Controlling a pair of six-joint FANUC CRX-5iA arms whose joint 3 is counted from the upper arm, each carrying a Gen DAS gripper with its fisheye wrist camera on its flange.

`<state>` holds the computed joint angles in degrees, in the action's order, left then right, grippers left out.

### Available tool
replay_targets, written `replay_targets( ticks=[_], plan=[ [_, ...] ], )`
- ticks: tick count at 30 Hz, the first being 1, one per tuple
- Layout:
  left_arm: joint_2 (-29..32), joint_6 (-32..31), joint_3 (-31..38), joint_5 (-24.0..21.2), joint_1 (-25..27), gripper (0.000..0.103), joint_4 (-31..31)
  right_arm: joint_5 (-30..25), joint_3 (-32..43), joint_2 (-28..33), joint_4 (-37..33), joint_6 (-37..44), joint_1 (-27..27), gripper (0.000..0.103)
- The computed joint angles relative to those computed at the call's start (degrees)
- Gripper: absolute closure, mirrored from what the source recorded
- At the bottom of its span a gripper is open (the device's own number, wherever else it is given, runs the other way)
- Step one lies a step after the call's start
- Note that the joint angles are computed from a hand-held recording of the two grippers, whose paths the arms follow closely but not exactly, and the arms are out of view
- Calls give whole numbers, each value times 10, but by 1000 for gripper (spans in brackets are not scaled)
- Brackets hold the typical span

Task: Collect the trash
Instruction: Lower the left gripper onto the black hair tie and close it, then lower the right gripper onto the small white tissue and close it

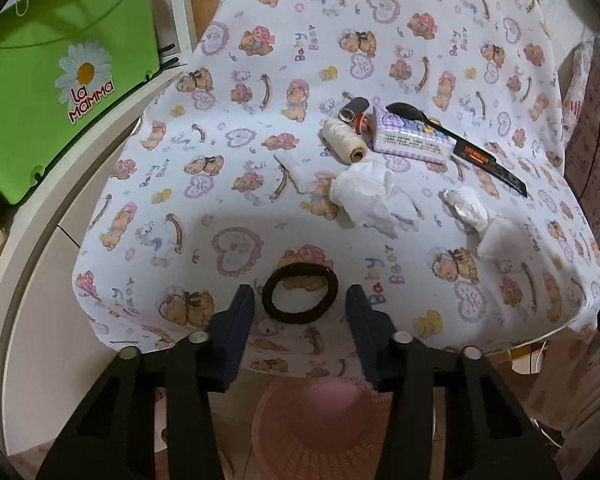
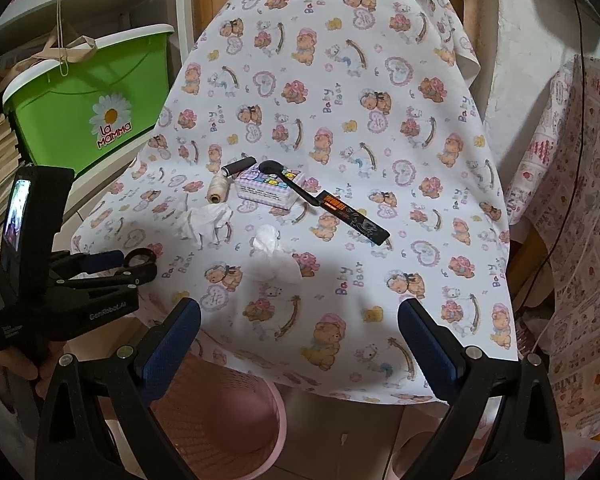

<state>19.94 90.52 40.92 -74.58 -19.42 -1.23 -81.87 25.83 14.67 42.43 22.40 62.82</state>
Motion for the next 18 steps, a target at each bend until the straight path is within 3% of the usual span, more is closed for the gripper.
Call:
replay_targets(
  ticks=[3, 7, 10, 14, 18],
  plan=[
    [1, 1, 4, -2, 0, 73, -2, 4, -3, -2, 2, -1, 0, 3],
    [2, 6, 4, -5, 5, 91, 6, 34, -18, -13, -4, -3, -4, 5],
    [2, -3, 0, -5, 13, 96, 28, 48, -14, -13, -24, 7, -9, 17],
    [-13, -3, -23, 15, 37, 96, 87, 48, 9, -2, -75, 34, -20, 46],
    [-35, -8, -52, 36, 56, 96, 131, 68, 10, 2, -88, 36, -30, 56]
  ],
)
